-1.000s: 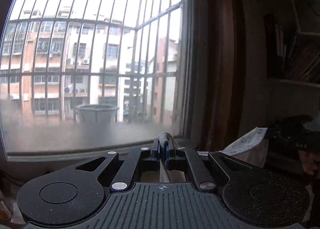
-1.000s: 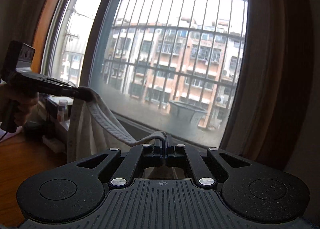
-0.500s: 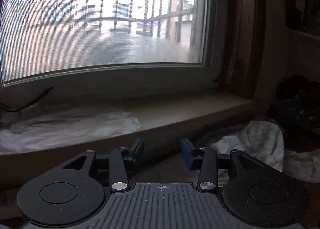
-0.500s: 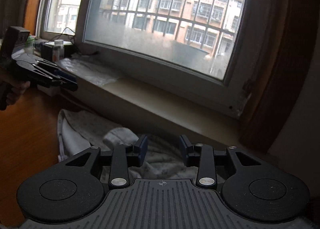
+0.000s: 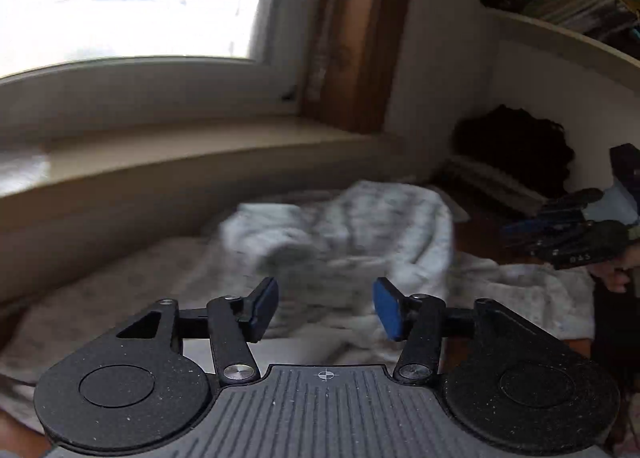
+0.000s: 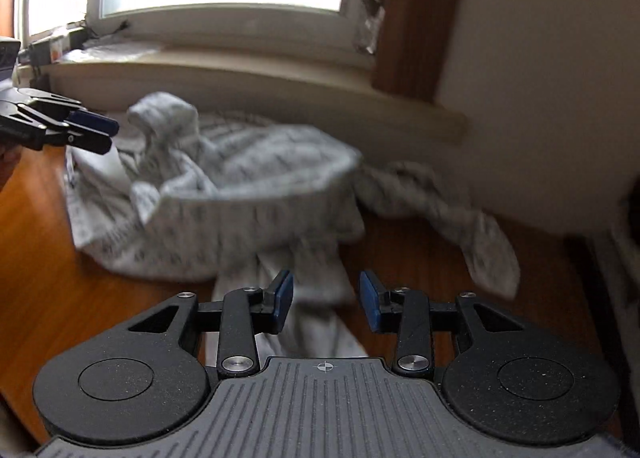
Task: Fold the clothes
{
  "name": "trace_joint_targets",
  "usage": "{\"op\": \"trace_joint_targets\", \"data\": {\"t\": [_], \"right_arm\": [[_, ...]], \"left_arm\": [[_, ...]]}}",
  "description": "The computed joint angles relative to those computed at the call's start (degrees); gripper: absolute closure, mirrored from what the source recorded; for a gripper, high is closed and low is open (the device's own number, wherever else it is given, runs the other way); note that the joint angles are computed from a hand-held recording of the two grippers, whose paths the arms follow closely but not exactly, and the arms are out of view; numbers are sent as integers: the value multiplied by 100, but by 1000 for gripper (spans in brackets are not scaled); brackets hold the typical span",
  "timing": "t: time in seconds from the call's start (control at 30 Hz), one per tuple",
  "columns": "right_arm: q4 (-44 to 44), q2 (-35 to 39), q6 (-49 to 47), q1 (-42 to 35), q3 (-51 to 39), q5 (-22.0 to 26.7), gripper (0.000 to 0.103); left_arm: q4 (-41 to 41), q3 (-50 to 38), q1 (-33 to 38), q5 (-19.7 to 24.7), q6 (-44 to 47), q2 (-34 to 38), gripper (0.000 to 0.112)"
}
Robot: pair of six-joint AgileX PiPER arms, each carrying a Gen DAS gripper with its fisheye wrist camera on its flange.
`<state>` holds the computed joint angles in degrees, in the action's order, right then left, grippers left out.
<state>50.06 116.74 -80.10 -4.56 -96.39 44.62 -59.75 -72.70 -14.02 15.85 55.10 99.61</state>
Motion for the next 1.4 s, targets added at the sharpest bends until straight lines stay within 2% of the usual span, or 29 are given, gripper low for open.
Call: {"op": "trace_joint_targets", "data": {"t": [0.1, 0.27, 0.4, 0.43, 0.47, 0.5, 0.57, 0.6, 0.67, 0.7, 0.8, 0.9, 1.07, 1.23, 1.33, 1.4], "right_arm": [[85, -111, -137, -172, 321, 101, 56], [205, -254, -496, -400, 837, 214, 54], [312, -308, -777, -526, 1111, 303, 47], [323, -316, -837, -537, 1172, 281, 47], [366, -290, -898, -557, 1195, 282, 47], [408, -263, -958, -577, 1217, 285, 47], [490, -203, -1069, -619, 1245, 304, 48], [520, -141, -1067, -659, 1173, 398, 49], [533, -45, -999, -742, 1026, 585, 67], [459, -37, -897, -753, 955, 569, 94], [329, 23, -814, -835, 694, 586, 96], [481, -66, -962, -920, 607, 132, 97], [446, 152, -538, -1169, -465, -201, 97], [-167, 787, 514, -1179, -2148, -674, 97], [-989, 1463, 1674, -1052, -3369, -426, 96], [-1472, 1791, 2235, -912, -3769, -294, 93]], "left_arm": [[24, -238, -229, 107, -30, 330, 47], [1158, -788, -555, 181, -1028, 865, 46], [1798, -1165, -627, 294, -1611, 1163, 51], [1947, -1209, -624, 309, -1725, 1181, 64], [1941, -1229, -594, 323, -1710, 1165, 84], [1812, -1234, -539, 340, -1588, 1126, 96], [1559, -1244, -429, 376, -1353, 1049, 100], [1372, -1207, -347, 347, -1187, 950, 101], [1004, -1125, -91, 336, -903, 652, 101], [836, -1117, 67, 397, -797, 519, 101], [544, -1201, 580, 678, -702, 190, 101], [790, -1366, 1020, 843, -980, -87, 101], [182, -1688, 1808, 1258, -754, -429, 102], [811, -2040, 2211, 1401, -1295, -493, 102], [1080, -2103, 2291, 1566, -1494, -219, 101], [1229, -2121, 2313, 1641, -1612, -7, 99]]}}
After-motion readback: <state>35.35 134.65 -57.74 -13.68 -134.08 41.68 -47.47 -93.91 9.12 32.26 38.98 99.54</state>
